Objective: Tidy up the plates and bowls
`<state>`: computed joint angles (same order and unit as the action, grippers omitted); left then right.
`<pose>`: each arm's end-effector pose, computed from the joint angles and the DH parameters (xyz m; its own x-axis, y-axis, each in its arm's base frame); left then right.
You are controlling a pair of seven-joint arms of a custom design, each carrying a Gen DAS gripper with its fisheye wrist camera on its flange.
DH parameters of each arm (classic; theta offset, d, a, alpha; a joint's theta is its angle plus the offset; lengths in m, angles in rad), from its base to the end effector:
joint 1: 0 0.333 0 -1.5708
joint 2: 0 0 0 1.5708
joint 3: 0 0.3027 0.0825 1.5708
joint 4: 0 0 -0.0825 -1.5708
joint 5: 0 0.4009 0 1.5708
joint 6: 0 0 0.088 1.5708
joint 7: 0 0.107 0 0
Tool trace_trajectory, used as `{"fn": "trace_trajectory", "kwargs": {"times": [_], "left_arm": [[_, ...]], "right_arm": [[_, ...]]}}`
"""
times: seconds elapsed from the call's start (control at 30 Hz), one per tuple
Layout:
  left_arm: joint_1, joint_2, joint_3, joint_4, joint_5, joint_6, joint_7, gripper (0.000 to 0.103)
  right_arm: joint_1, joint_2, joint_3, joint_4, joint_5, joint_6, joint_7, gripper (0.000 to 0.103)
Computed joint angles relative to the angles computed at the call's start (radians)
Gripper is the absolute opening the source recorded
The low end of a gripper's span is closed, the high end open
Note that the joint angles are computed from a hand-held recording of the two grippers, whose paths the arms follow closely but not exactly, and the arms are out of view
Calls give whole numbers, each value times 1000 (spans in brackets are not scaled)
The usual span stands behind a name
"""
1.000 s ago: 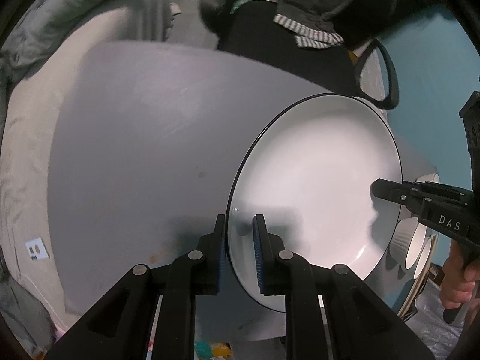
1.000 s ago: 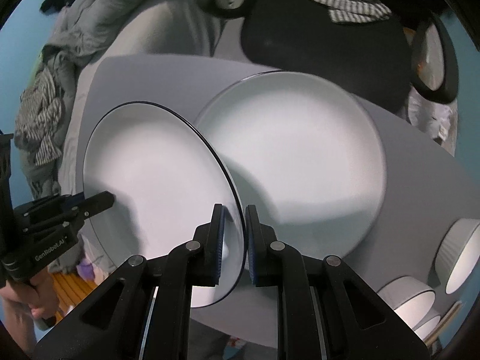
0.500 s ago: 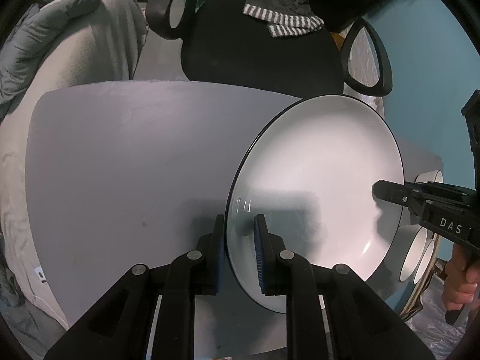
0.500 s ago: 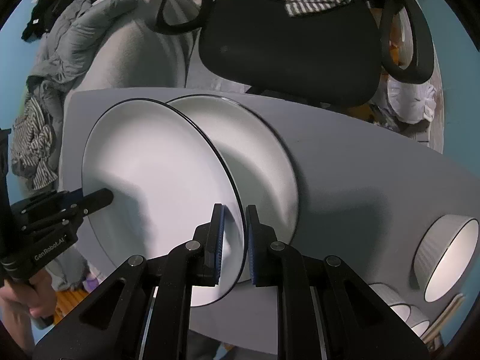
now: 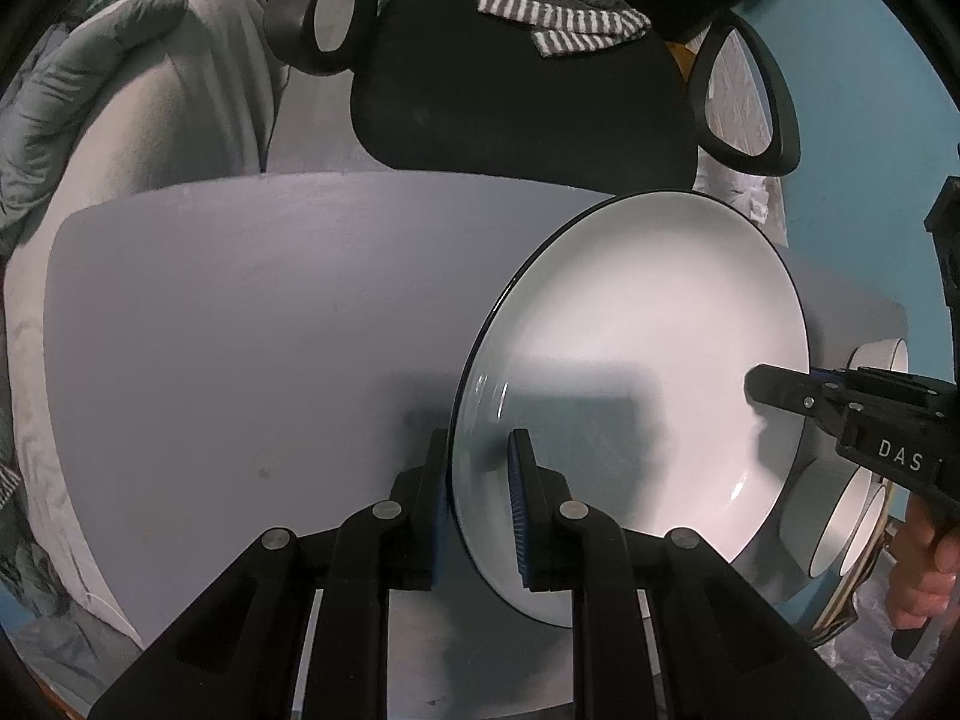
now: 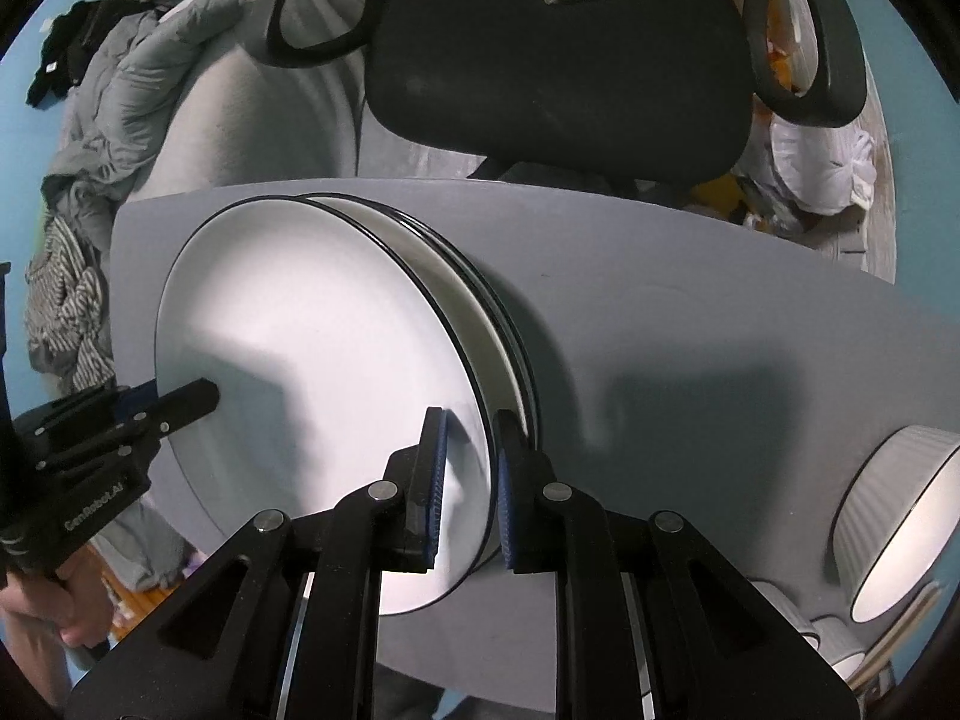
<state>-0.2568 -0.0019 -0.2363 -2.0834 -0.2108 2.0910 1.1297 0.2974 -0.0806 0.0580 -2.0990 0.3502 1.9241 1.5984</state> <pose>0.4898 -0.2749 0.4066 0.0579 -0.9847 0.1646 -0.9959 -0.0456 0.0778 0.4925 0.2088 0.4311 0.1612 -0.9397 -0.3017 -0.9712 -0.2054 0.1210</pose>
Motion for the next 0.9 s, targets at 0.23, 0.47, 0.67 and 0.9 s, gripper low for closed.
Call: {"fn": "trace_trajectory", "kwargs": {"times": [0.23, 0.47, 0.67, 0.9], "left_arm": [[-6, 24, -3, 31, 31, -20, -11, 18], [-17, 45, -6, 61, 55, -48, -18, 28], [-28, 34, -10, 57, 77, -43, -37, 36], [-32, 19, -14, 45, 79, -36, -57, 41]], "right_arm": [[-5, 17, -1, 19, 8, -21, 20, 18], [-1, 62, 14, 85, -24, -83, 98, 35], [8, 83, 28, 124, -69, -133, 135, 47], [11, 80, 27, 125, -69, -148, 157, 53]]}}
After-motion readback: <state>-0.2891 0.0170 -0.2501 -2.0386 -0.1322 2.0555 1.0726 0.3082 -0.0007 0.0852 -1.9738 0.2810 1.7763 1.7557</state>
